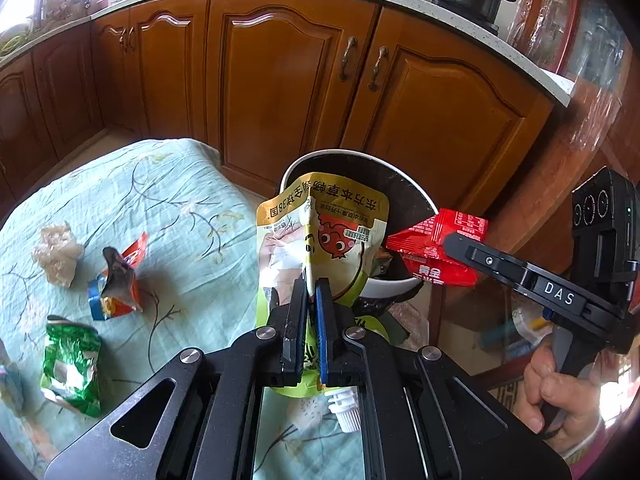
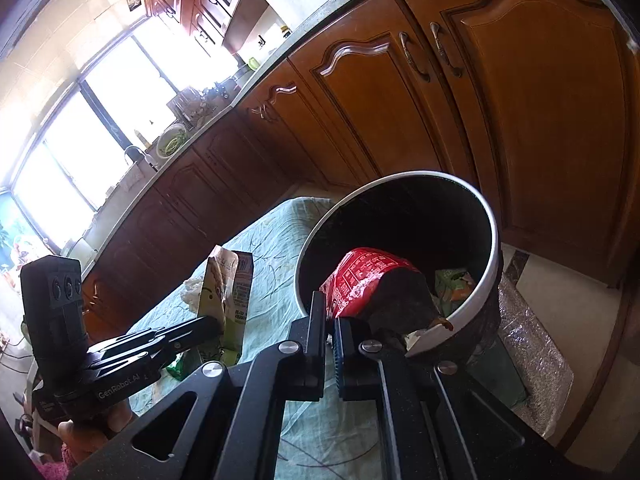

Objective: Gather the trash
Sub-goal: 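Carry both bags over the black bin and open both tools to drop them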

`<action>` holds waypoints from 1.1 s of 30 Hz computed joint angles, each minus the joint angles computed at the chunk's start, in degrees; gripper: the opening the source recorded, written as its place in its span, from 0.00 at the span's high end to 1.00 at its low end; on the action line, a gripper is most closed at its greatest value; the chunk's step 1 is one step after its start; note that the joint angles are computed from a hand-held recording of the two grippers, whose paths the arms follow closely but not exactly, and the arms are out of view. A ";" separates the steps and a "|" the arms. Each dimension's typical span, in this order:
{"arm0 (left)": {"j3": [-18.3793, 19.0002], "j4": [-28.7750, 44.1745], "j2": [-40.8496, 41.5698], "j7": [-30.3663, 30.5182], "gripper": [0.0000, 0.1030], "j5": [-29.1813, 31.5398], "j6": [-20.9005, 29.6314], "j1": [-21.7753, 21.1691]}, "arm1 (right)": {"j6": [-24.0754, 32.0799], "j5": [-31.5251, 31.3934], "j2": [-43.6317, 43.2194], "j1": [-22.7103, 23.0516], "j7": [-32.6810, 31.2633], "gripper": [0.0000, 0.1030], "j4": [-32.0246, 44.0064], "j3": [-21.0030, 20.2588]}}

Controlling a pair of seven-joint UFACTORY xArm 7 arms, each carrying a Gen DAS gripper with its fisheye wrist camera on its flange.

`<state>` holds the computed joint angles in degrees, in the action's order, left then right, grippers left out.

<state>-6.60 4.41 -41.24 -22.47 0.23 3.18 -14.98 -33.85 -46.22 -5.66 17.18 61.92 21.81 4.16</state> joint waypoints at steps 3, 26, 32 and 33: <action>-0.43 3.98 6.29 0.98 0.96 0.80 -1.61 0.74 | 0.96 -0.91 1.21 -0.61 0.52 0.97 1.83 -0.39; -7.12 21.36 28.86 -2.17 0.96 8.47 -0.53 8.82 | 7.95 -25.21 11.86 -8.80 19.92 0.96 18.24 3.56; -4.36 23.44 30.82 -2.13 0.94 8.54 0.64 5.81 | 8.33 -28.75 13.45 -10.17 23.72 0.83 20.52 4.23; -3.96 23.33 30.47 -1.76 0.90 8.26 0.90 5.28 | 8.45 -28.16 13.31 -10.13 23.29 0.72 20.34 4.09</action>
